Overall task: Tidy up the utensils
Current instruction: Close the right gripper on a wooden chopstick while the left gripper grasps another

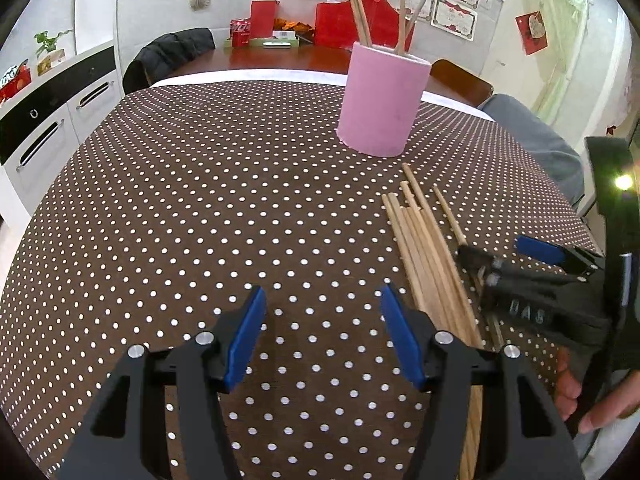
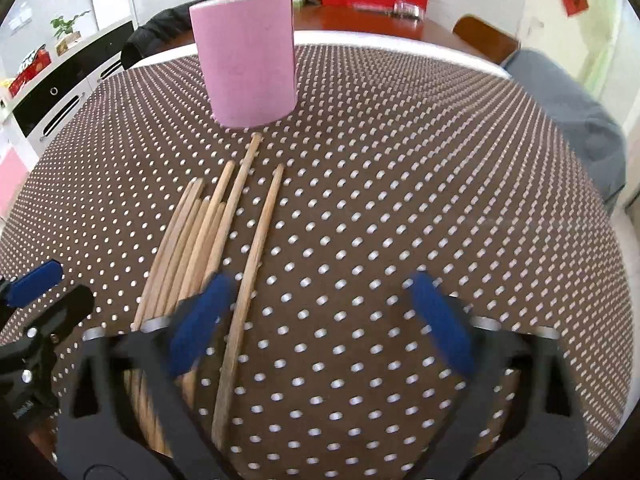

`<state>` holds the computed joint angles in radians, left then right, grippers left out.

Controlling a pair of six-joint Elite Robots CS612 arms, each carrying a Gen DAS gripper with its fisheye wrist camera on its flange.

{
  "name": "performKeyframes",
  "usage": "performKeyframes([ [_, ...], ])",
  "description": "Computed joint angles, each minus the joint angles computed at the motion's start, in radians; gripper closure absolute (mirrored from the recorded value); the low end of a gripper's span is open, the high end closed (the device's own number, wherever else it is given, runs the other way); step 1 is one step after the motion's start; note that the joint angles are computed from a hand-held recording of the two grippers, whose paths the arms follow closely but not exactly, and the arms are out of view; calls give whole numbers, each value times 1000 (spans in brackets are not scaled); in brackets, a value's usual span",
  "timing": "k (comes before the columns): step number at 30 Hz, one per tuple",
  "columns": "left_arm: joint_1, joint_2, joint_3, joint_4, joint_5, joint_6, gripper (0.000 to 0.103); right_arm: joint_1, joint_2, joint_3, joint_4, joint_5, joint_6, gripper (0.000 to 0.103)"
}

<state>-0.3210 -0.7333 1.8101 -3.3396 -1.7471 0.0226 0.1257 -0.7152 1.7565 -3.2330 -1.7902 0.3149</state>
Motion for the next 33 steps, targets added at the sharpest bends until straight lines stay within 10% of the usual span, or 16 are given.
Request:
performKeyframes([
  [1, 0, -2, 1, 3, -5, 3, 43, 0, -1, 6, -19, 2, -17, 89],
  [4, 3, -9, 1, 33, -41, 15, 43, -9, -10, 32, -50, 39, -44, 93],
  [16, -26, -15, -14, 116, -33, 38, 43, -83, -21, 123, -199, 302, 17, 95],
  [26, -78, -10, -22, 121, 164, 60, 22, -86, -29, 143, -220, 326, 34, 95],
  [33, -72, -18, -63, 245, 155, 19, 22, -88, -31, 144, -219, 329, 33, 95],
])
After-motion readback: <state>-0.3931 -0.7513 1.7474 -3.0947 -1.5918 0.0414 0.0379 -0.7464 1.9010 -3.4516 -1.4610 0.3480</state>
